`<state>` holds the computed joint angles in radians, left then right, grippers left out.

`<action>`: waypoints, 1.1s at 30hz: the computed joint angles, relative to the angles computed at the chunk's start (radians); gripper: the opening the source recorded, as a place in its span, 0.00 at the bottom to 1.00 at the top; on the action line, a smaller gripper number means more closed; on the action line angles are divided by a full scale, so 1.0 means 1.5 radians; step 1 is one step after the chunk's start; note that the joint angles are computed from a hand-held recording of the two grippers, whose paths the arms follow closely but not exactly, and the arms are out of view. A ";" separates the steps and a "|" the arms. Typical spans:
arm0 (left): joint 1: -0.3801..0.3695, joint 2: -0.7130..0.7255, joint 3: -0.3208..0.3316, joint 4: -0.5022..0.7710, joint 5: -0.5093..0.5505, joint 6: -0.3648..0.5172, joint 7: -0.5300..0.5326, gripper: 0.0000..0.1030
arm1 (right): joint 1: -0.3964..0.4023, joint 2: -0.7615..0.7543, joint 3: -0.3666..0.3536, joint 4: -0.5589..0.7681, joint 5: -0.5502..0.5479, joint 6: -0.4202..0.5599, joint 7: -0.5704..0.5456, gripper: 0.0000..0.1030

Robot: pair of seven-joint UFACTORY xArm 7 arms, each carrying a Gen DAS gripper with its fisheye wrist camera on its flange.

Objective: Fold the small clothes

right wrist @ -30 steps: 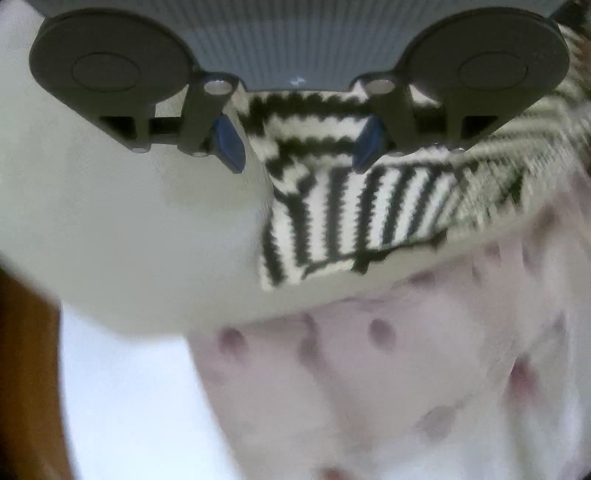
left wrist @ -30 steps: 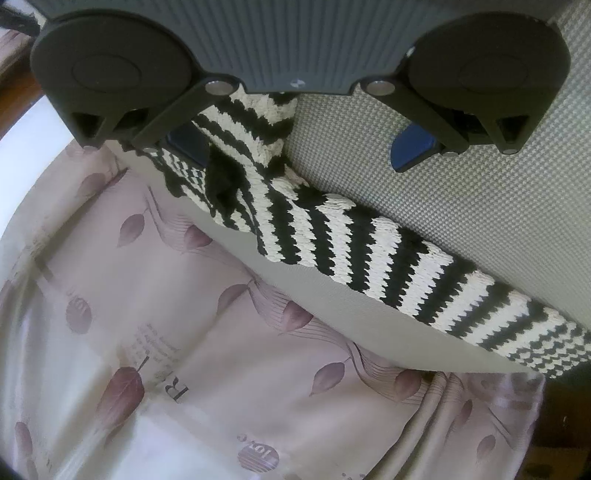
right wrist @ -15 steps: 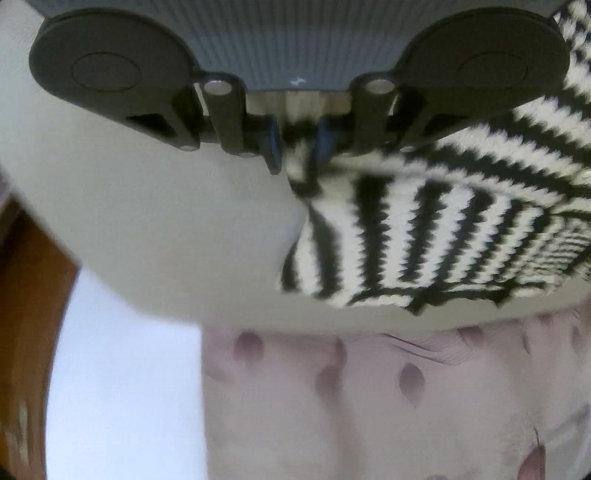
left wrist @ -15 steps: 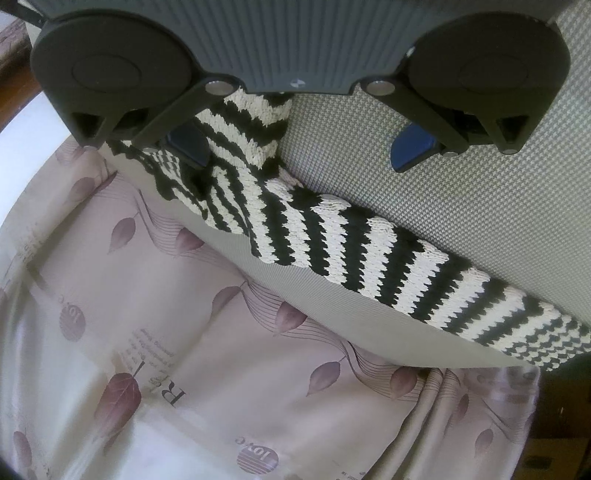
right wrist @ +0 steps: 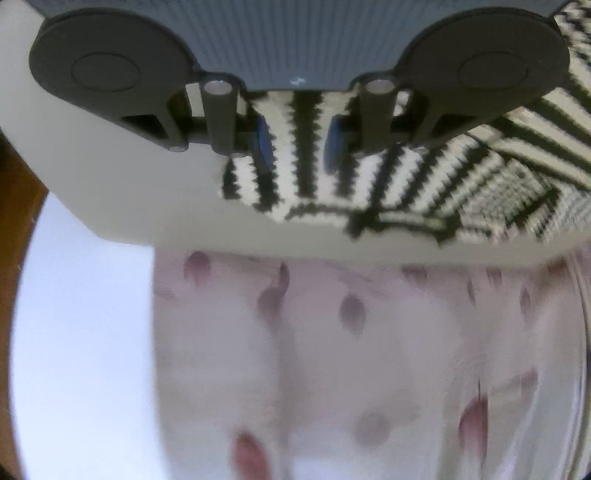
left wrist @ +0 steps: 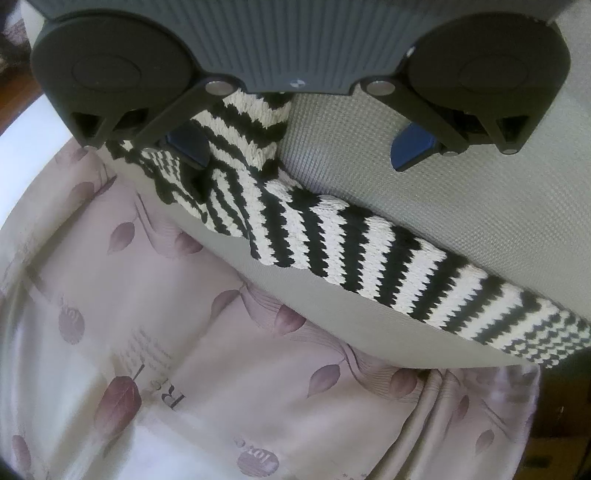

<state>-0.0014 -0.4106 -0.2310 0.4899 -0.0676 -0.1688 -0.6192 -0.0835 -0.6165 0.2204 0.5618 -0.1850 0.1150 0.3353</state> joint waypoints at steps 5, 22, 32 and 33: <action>-0.063 -0.115 0.140 -0.057 -0.008 0.049 0.019 1.00 | -0.034 0.064 0.060 0.015 -0.087 0.020 -0.009 0.28; -0.203 0.020 0.575 0.174 -0.210 0.215 0.362 0.88 | -0.070 0.064 0.077 0.013 -0.114 0.015 0.077 0.58; -0.156 0.071 0.462 0.211 -0.268 0.161 0.370 0.09 | -0.084 0.075 0.085 0.024 -0.139 0.022 0.128 0.70; -0.159 0.059 0.440 0.217 -0.276 0.155 0.371 0.09 | -0.064 0.079 0.063 0.023 -0.125 0.022 0.123 0.72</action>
<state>-0.2406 -0.3224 0.4290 0.8151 -0.4823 0.0630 -0.0628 -0.1796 -0.4974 0.3145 0.5963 -0.3719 0.1475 0.5197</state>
